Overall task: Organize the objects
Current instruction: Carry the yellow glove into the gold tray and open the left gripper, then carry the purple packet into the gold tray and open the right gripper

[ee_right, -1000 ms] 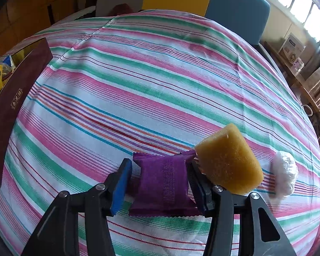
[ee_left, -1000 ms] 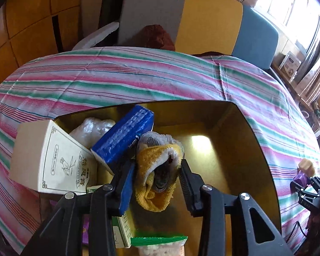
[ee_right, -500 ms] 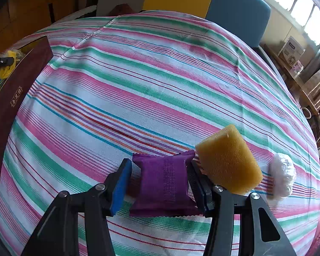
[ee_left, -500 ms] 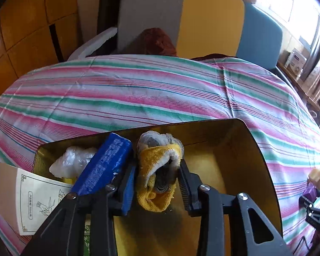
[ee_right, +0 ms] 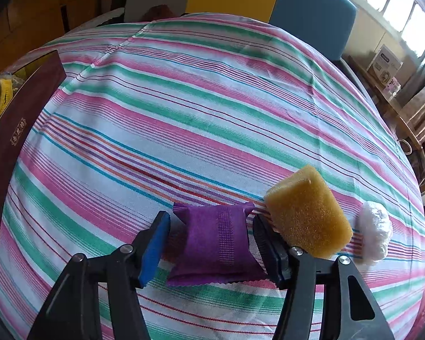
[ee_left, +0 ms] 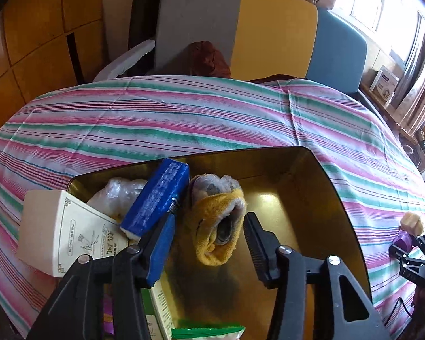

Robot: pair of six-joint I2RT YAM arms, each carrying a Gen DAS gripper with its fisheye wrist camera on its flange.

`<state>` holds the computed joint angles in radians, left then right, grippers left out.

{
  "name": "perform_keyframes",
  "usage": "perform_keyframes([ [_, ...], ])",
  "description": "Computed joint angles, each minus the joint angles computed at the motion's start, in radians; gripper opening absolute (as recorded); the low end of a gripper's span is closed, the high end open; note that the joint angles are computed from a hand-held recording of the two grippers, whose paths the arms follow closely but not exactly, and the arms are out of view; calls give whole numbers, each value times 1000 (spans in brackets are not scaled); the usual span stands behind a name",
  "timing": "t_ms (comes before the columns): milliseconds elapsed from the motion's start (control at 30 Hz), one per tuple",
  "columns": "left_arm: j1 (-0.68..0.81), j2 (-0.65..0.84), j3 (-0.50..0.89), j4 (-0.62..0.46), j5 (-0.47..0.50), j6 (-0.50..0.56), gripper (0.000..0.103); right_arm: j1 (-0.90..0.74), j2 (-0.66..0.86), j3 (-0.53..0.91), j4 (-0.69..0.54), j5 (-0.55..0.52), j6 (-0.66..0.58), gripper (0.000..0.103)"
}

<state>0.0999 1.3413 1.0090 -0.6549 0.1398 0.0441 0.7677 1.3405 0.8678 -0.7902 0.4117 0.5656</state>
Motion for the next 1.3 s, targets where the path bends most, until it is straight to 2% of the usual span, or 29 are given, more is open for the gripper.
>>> perform_keyframes([
  [100,15,-35,-10,-11,17,-14,51,0,-2,-1,-2,0,4,61],
  [267,56,-181,-64,-51,73,-2,51,1,-1,2,-5,1,6,61],
  [400,111,-318,-122,-104,119,43,51,-5,8,11,-7,-6,-8,59],
  [500,150,-421,-172,-150,128,91,51,5,12,16,-4,-17,-21,48],
  [733,255,-604,-227,-255,163,184,51,18,19,21,-11,-3,-2,47],
  [933,356,-638,-228,-308,239,255,51,23,37,51,-49,-7,63,43],
  [1300,446,-632,-231,-340,316,306,51,83,26,147,-91,-26,222,43],
])
